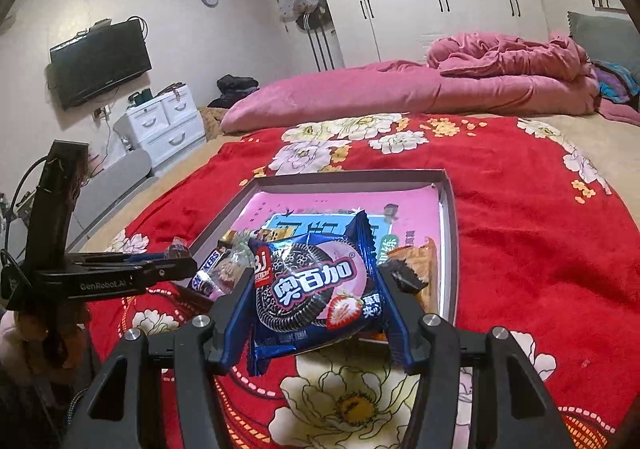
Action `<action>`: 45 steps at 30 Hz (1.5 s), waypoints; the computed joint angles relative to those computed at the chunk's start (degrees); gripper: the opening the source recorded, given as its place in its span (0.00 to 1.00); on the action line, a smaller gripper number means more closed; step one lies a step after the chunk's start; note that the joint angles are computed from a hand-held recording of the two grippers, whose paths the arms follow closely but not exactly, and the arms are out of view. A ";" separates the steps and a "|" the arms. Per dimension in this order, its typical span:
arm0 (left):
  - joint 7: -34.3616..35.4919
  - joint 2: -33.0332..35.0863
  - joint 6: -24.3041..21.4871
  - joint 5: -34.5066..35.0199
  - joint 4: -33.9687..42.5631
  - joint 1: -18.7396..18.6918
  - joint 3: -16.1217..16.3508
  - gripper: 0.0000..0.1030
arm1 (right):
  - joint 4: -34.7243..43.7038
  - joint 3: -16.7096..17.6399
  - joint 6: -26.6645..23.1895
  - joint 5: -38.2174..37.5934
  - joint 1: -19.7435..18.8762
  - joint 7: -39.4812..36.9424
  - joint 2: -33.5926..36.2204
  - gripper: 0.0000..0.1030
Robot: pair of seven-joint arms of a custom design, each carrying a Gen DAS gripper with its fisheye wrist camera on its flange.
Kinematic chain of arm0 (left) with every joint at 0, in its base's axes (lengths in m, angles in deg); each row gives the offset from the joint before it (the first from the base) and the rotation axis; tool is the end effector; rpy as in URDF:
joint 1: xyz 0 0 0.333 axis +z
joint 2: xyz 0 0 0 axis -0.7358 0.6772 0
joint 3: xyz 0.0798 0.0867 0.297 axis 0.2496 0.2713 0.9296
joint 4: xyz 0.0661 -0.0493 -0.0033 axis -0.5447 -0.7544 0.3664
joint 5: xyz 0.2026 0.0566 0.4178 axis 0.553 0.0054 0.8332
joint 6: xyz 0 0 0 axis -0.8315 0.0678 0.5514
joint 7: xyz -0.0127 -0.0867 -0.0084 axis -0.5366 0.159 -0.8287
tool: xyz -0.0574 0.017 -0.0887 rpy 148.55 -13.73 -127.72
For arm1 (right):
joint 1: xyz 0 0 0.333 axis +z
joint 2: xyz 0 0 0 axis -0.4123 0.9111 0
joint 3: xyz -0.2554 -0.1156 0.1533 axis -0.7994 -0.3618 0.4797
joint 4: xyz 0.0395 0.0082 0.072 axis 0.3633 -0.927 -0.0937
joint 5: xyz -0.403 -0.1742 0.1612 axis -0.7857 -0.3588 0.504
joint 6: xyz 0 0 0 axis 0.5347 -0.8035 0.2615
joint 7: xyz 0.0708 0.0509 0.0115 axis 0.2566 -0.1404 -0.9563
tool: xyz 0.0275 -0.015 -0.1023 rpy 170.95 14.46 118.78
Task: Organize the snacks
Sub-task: 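Carry the chocolate wrapper and blue biscuit pack over the tray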
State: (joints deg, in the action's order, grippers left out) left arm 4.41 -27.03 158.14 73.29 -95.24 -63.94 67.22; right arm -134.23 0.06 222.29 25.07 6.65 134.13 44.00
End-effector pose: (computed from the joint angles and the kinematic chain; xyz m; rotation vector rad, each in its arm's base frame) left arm 0.5310 -0.3580 0.5075 -1.9569 1.8580 -0.8076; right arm 0.5268 0.1828 0.4972 -1.7942 1.2535 -0.4202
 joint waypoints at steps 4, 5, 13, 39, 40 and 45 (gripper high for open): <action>-0.48 1.46 -0.88 1.03 1.11 -0.10 -0.04 0.38 | 0.63 0.24 0.32 -0.04 -0.22 0.44 0.89 0.56; -0.53 1.71 -0.87 1.00 1.22 -0.16 0.04 0.38 | 0.85 0.38 0.45 -0.15 -0.34 0.57 1.20 0.56; -0.46 3.50 -1.02 0.89 2.25 -0.61 0.69 0.38 | 2.08 1.51 0.64 -1.43 -1.70 1.94 3.08 0.56; -0.25 5.25 -2.59 1.35 3.67 -1.37 1.23 0.38 | 5.56 5.27 1.47 -6.98 -5.07 6.12 7.88 0.56; -0.23 5.24 -2.56 1.37 3.62 -1.39 1.23 0.38 | 5.73 5.37 1.34 -7.31 -5.15 6.30 8.09 0.56; -0.28 5.26 -2.61 1.47 3.59 -1.46 1.24 0.38 | 6.25 6.16 0.66 -9.21 -5.72 7.12 8.93 0.56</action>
State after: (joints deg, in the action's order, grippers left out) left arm 4.13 -21.77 155.53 74.76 -91.65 -65.39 68.46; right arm -127.98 6.23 222.95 15.87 0.93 141.26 52.93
